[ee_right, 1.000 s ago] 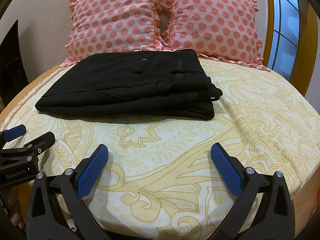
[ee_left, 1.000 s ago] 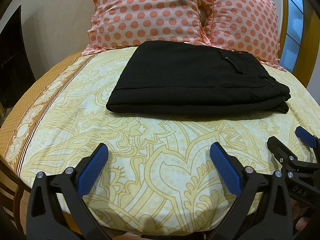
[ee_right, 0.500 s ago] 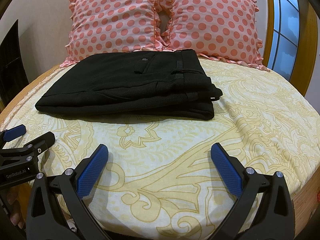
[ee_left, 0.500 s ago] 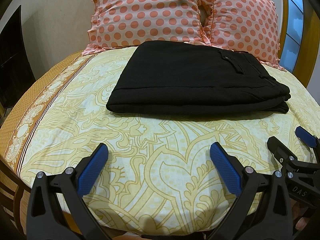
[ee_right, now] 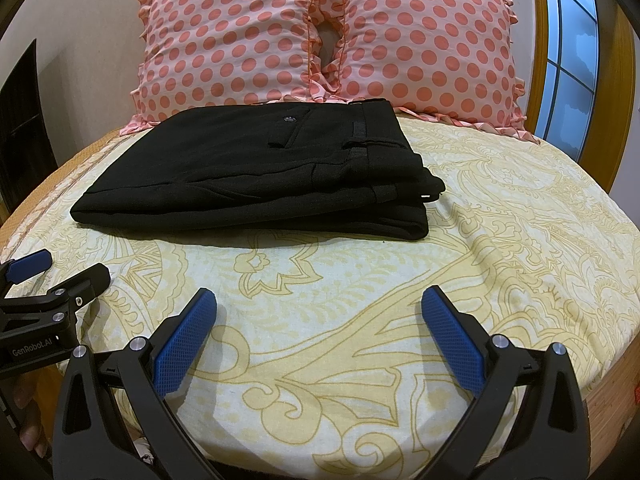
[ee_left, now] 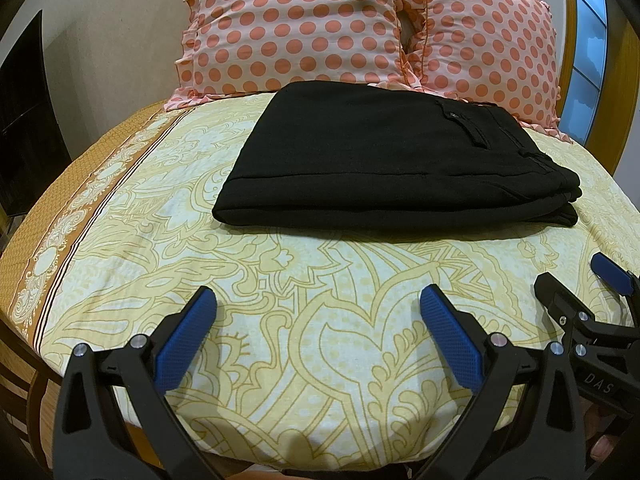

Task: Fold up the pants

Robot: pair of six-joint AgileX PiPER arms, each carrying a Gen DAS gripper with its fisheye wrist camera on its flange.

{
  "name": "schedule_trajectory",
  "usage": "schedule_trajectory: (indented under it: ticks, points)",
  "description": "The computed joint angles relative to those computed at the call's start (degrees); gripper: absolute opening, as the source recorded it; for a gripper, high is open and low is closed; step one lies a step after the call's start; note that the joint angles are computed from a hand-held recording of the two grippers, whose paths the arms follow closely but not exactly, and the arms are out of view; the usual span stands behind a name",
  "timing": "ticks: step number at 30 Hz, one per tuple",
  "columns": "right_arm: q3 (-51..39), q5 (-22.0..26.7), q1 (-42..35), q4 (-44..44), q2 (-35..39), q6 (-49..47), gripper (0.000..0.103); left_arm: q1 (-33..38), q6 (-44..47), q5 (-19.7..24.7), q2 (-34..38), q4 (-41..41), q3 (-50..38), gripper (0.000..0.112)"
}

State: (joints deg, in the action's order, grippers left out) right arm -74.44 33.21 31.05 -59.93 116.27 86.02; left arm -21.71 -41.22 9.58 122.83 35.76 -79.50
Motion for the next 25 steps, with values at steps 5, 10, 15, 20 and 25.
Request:
schedule_trajectory:
  ticks: [5,10,15,20,25]
  points:
    - [-0.1,0.0,0.0,0.0,0.1,0.0,0.102,0.0,0.3,0.1,0.0,-0.3,-0.1,0.101]
    - [-0.1,0.0,0.0,0.0,0.1,0.0,0.102,0.2,2.4,0.2,0.3,-2.3,-0.2,0.101]
    - [-0.2,0.1,0.0,-0.1,0.2,0.1,0.102,0.2,2.5,0.2,0.2,-2.4,-0.3,0.101]
    - [-0.3,0.1,0.0,-0.1,0.2,0.1,0.102,0.3,2.6,-0.4,0.3,-2.3,-0.1,0.101]
    - [-0.3,0.2,0.1,-0.2,0.3,0.3,0.102,0.1,0.9,-0.6,0.1,-0.6,0.3,0.101]
